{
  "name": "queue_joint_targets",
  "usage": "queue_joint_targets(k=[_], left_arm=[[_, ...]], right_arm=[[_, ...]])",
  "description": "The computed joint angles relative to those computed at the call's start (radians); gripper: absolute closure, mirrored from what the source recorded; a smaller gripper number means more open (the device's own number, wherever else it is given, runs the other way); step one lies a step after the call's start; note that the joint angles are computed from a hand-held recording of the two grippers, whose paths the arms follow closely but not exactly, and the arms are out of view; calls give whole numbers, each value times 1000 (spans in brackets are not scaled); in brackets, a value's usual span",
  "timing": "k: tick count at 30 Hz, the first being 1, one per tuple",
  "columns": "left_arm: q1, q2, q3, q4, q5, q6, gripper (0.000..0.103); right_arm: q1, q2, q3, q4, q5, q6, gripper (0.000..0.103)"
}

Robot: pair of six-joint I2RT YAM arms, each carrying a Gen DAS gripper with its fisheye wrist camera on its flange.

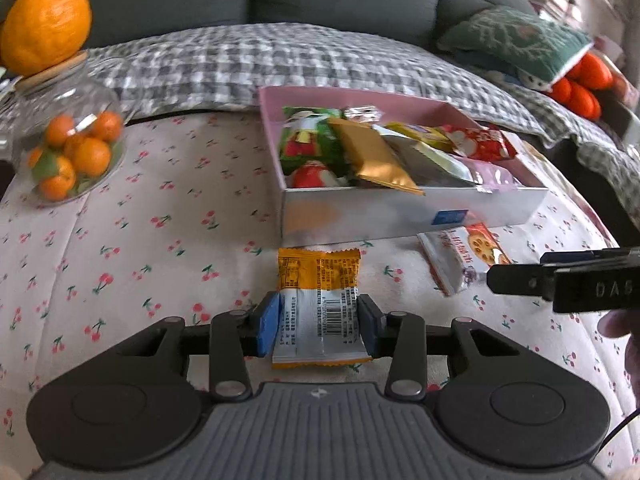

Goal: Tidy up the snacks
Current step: 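Grasp the orange-and-white packet with the left tool while the right tool grasps the cookie biscuit packet, then carry both packets into the box and open both tools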

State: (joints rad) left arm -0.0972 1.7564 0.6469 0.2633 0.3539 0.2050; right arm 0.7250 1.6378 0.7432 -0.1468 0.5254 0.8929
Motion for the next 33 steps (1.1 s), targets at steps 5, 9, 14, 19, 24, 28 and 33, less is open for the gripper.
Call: queue_joint_targets(k=[5, 9, 14, 19, 24, 28, 33], left_arm=[[-8, -7, -10, 13, -45, -12, 65], [-5, -9, -13, 16, -53, -11, 65], [-3, -13, -19, 19, -55, -5, 65], [-2, -21, -27, 21, -57, -1, 65], [-11, -28, -32, 19, -72, -2, 65], [-11, -31, -28, 8, -73, -3, 65], [-6, -34, -22, -11, -67, 0, 66]], right_arm=[[12, 65, 61, -3, 5, -40, 9], [22, 112, 107, -12, 15, -61, 8], [31, 165, 153, -31, 49, -87, 7], [40, 187, 161, -32, 82, -119, 8], [48, 168, 133, 10, 78, -152, 24], [53, 155, 122, 24, 74, -162, 36], [58, 140, 108, 26, 73, -153, 41]])
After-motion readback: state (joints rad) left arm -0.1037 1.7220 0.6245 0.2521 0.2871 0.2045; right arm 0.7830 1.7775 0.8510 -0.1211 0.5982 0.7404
